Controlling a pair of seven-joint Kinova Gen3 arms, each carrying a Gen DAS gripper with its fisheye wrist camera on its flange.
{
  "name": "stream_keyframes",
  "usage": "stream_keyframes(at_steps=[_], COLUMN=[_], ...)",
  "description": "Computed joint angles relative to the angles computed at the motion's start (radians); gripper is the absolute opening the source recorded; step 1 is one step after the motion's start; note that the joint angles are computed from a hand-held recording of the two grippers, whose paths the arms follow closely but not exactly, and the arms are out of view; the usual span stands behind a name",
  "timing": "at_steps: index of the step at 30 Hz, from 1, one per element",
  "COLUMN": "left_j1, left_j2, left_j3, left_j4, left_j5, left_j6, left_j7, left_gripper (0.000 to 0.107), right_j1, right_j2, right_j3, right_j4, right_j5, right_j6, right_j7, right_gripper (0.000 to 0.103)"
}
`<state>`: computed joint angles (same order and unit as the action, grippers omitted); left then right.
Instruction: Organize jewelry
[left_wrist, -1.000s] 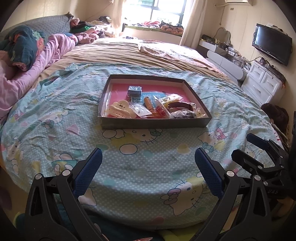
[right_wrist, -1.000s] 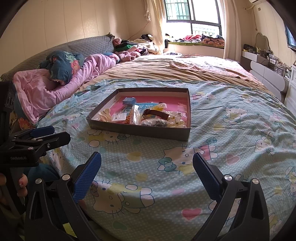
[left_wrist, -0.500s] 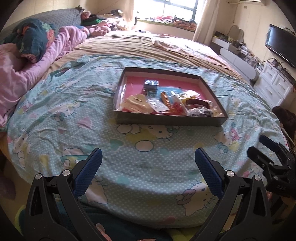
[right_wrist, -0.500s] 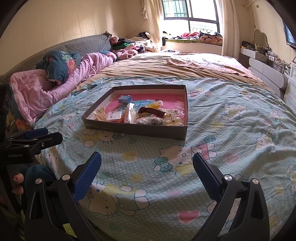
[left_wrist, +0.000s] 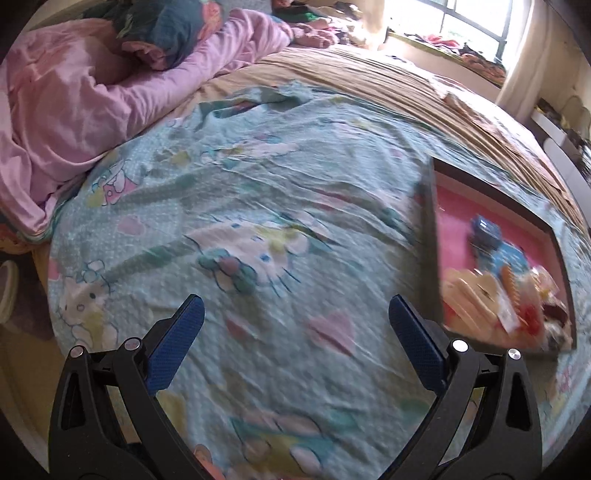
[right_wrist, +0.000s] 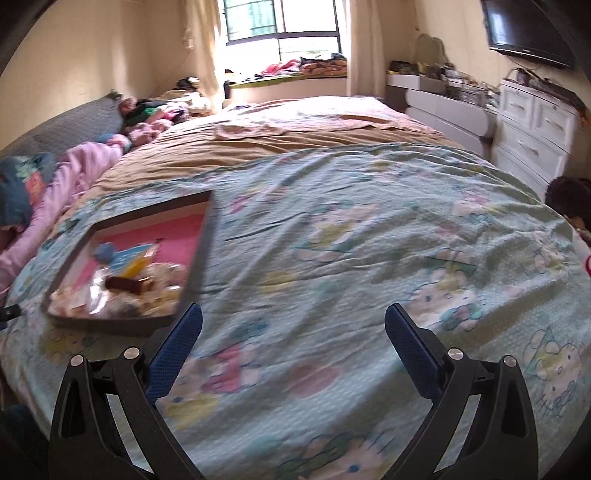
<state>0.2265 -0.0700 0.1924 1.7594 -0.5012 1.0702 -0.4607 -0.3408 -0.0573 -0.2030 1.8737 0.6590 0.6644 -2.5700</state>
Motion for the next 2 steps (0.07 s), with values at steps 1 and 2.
stream_keyframes(at_steps=[1,2], left_j1=[-0.022,-0.048], left_j2=[0.011,0.021], left_j3=[-0.03,-0.059], left_j4=[-0.003,0.0], left_j5=[0.019,0.031], left_j6=[-0.017,-0.048], left_j7=[-0.03,-0.054], left_gripper=[0.094,0.094], right_j1=[0.019,0.032], right_j2=[0.032,0.055], right_j3=[0.016,0.04], right_j4=[-0.016,-0.024], right_j5=[0.014,0.011], right_j6=[0.02,0.023], right_j7=[-0.007,-0.006], right_gripper=[0.098,0.098])
